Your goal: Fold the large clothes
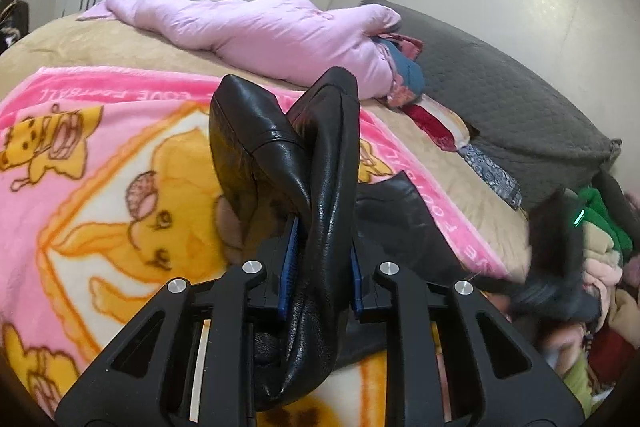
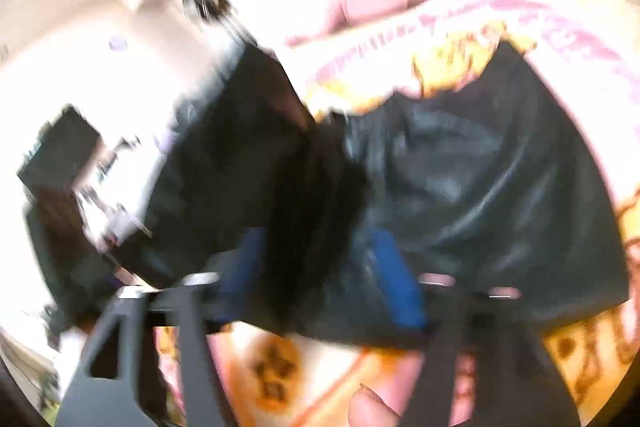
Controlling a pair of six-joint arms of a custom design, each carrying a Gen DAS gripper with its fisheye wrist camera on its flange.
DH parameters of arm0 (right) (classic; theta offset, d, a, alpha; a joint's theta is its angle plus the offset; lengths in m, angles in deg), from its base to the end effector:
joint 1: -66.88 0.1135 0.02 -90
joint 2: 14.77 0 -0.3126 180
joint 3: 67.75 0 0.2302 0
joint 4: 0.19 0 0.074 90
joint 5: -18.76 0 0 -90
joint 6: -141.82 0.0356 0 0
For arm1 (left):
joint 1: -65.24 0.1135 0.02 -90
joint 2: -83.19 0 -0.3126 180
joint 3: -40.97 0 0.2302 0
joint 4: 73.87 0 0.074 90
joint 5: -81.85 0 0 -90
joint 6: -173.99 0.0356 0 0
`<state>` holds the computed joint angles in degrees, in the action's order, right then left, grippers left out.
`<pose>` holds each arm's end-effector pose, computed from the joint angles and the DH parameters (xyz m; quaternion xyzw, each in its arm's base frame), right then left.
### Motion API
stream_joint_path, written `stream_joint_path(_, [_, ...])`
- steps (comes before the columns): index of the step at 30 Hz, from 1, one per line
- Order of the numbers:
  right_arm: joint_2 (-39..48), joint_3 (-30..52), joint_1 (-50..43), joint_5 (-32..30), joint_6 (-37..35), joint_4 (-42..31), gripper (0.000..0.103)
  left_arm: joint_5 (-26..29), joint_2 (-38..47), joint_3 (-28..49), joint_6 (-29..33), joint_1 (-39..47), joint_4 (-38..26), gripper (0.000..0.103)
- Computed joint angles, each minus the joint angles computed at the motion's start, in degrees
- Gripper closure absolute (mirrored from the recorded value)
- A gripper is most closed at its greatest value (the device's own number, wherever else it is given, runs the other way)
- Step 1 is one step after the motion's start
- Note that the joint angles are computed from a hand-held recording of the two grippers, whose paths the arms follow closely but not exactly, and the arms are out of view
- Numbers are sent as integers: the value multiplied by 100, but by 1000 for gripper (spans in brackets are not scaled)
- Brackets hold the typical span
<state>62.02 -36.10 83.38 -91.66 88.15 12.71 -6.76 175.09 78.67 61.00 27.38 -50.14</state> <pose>0.1899 0.0692 0.1974 0.0641 0.8636 0.3505 0.3567 0.2043 -0.1599 0.1836 0.1183 0.8599 -0.2605 0.4227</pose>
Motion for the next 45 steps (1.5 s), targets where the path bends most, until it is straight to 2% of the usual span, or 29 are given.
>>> stream_joint_path(2, [-259, 228, -357, -550, 140, -279, 31, -120, 99, 92, -12, -208, -14, 89])
stream_joint_path(3, [-327, 401, -435, -707, 158, -564, 27, -225, 152, 147, -16, -353, -39, 89])
stream_joint_path(5, [-157, 1100, -416, -699, -28, -1457, 26, -406, 222, 208, 5, -559, -70, 89])
stream_joint_path(7, [247, 1923, -172, -430, -217, -2343, 26, -558, 318, 235, 2, -737, -46, 89])
stream_joint_path(13, [1238, 3446, 538, 47, -162, -3663, 26, -781, 413, 311, 86, -993, -155, 89])
stream_joint_path(18, [1805, 4247, 1110, 709, -178, -4504, 38, -830, 334, 227, 136, -1011, -176, 89])
stream_joint_path(19, [1921, 4348, 1117, 725, -214, -4531, 39, -800, 301, 200, 120, -974, -170, 89])
stream_joint_path(21, [2086, 4414, 1111, 705, -311, -4416, 55, -698, 220, 144, 83, -875, -153, 88])
stream_joint_path(22, [2148, 4416, 1106, 697, -343, -4317, 57, -652, 179, 123, 63, -846, -150, 87])
stream_joint_path(24, [2091, 4302, 1103, 656, -355, -4103, 72, -669, 71, 72, 65, -828, -154, 82])
stream_joint_path(26, [2021, 4224, 1128, 906, -496, -3951, 81, -507, -80, 1, 54, -764, -148, 80])
stream_joint_path(27, [1957, 4154, 1143, 1079, -543, -3910, 83, -451, -216, -63, 53, -751, -153, 76])
stream_joint_path(28, [1879, 4059, 1112, 1121, -554, -3824, 84, -403, -372, -111, 63, -753, -205, 72])
stream_joint_path(30, [1746, 3951, 1015, 1046, -710, -3762, 85, -377, -792, -219, 44, -805, -412, 54])
stream_joint_path(32, [1606, 3865, 902, 956, -860, -3720, 86, -332, -1278, -350, -21, -827, -549, 46])
stream_joint_path(34, [1360, 3776, 698, 732, -1064, -3748, 87, -354, -1818, -477, -84, -791, -631, 42])
stream_joint_path(36, [1151, 3706, 425, 475, -1256, -3801, 87, -411, -2215, -568, -106, -618, -720, 26])
stream_joint_path(37, [1016, 3650, 196, 272, -1405, -3832, 87, -390, -2285, -539, -82, -467, -830, 25])
stream_joint_path(39, [852, 3591, -170, 6, -1649, -3924, 87, -128, -2114, -407, -125, 10, -975, 25])
stream_joint_path(41, [785, 3534, -737, -441, -1988, -4024, 87, 372, -1514, -250, -275, 467, -795, 25])
stream_joint_path(45, [888, 3329, -1547, -1166, -2386, -3949, 87, 626, -147, 276, -374, 362, -602, 25])
